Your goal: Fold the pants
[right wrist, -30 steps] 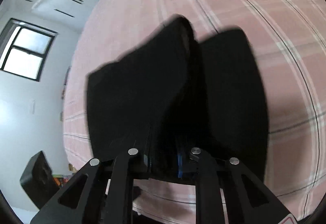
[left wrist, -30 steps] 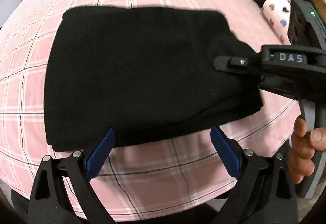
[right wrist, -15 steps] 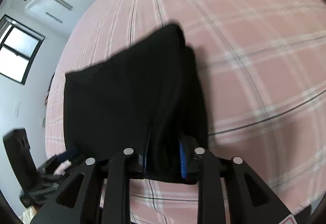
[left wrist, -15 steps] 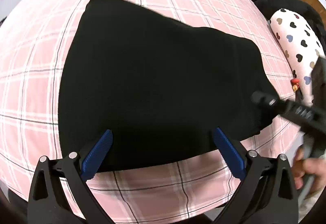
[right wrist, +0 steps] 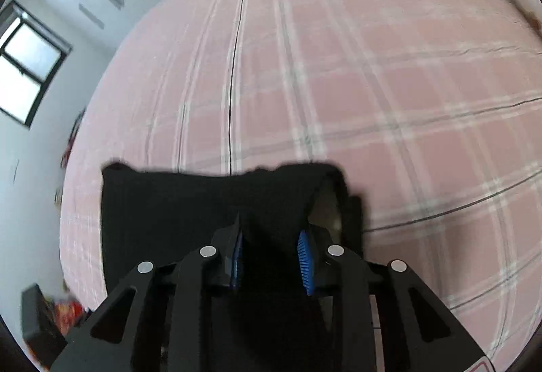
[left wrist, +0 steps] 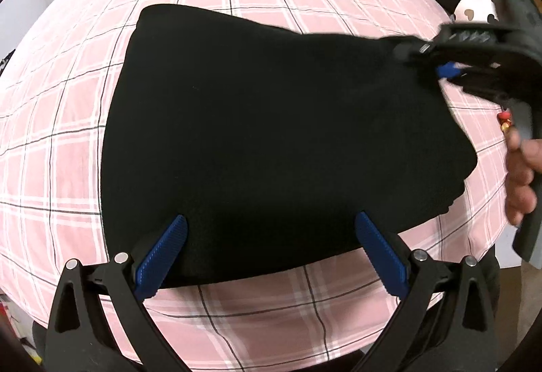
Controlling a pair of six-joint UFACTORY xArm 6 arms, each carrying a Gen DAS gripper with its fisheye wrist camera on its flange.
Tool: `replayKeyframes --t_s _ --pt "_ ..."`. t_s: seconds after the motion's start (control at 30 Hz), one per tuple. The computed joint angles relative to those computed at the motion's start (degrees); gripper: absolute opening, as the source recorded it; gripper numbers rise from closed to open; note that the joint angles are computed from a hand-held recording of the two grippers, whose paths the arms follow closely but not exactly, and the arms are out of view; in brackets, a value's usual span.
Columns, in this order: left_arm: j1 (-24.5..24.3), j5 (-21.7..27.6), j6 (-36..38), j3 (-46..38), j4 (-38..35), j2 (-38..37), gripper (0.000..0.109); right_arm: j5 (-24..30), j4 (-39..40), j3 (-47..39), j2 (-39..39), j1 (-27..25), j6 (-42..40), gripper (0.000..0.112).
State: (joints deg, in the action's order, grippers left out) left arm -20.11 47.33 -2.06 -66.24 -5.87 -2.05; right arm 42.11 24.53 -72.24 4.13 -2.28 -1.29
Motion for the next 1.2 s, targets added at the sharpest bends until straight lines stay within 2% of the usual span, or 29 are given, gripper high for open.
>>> replayKeyframes --t_s 0.1,0.17,0.23,0.3,0.4,0.47,0.53,0.63,0.73,0.8,0.83,0.87,0.9,1.0,1.1,1.2 --pt "-0.2 -0.1 -0.1 -0.5 0.2 0.7 0.098 1.5 -1.0 0.6 1.9 -0.5 0.2 0.03" --pt "-0.6 0.2 -1.1 -1.3 1.1 1.6 0.098 -0.7 2.2 3.0 1.0 -0.7 -2.6 0.033" --pt "-0.5 0.4 -0.8 -1.3 0.7 1.4 0.098 -1.3 0.2 4.7 -1.8 -0.7 0.2 0.053" --pt "0.2 0.7 -0.3 -1.6 -1.0 0.9 0.098 -3.4 -2.7 8.3 -5.7 -0.5 2.0 0.059" --pt "3.3 -1.3 1.2 0.8 -6.5 -2.8 0.098 -3.5 -0.3 15.4 -13.1 -1.6 0.1 0.065" --pt "6.7 -0.8 2.0 1.4 -11.1 -3.8 0.098 -1.8 2.8 19.1 -16.4 -2.7 -1.3 0.07" --pt "11.0 1.7 0.3 0.5 -14.9 -2.1 0.098 0.1 6.1 21.5 -17.6 -3.5 -2.1 0.076" --pt "14.9 4.1 -0.7 -1.0 -19.1 1.9 0.098 0.9 10.2 23.6 -17.2 -3.8 -2.1 0.076" --pt "16.0 4.6 0.7 -2.1 -22.7 5.9 0.098 2.5 19.4 24.8 -16.3 -4.1 -4.6 0.081" --pt "15.7 2.9 1.4 -2.2 -23.6 6.9 0.097 1.7 24.7 25.1 -14.9 -3.8 -5.1 0.082" --pt "15.5 2.1 2.8 -1.8 -24.7 6.8 0.09 0.6 26.4 25.4 -14.7 -3.3 -5.7 0.08" --pt "14.8 1.6 5.2 -1.7 -26.8 6.7 0.055 0.2 28.5 25.3 -14.4 -2.9 -7.6 0.073" --pt "14.4 3.5 7.6 -3.1 -30.2 7.3 0.039 1.1 28.4 24.5 -14.0 -2.5 -7.6 0.044" --pt "14.3 3.7 9.4 -3.3 -29.8 5.6 0.029 1.4 28.0 24.1 -16.5 -1.3 -7.4 0.036" --pt "16.3 6.6 12.4 -3.0 -32.2 2.6 0.029 5.1 29.5 24.4 -21.6 -1.2 -9.6 0.035" --pt "19.2 9.8 13.4 0.0 -30.8 -1.6 0.031 8.6 25.7 27.0 -25.0 0.4 -10.4 0.036"
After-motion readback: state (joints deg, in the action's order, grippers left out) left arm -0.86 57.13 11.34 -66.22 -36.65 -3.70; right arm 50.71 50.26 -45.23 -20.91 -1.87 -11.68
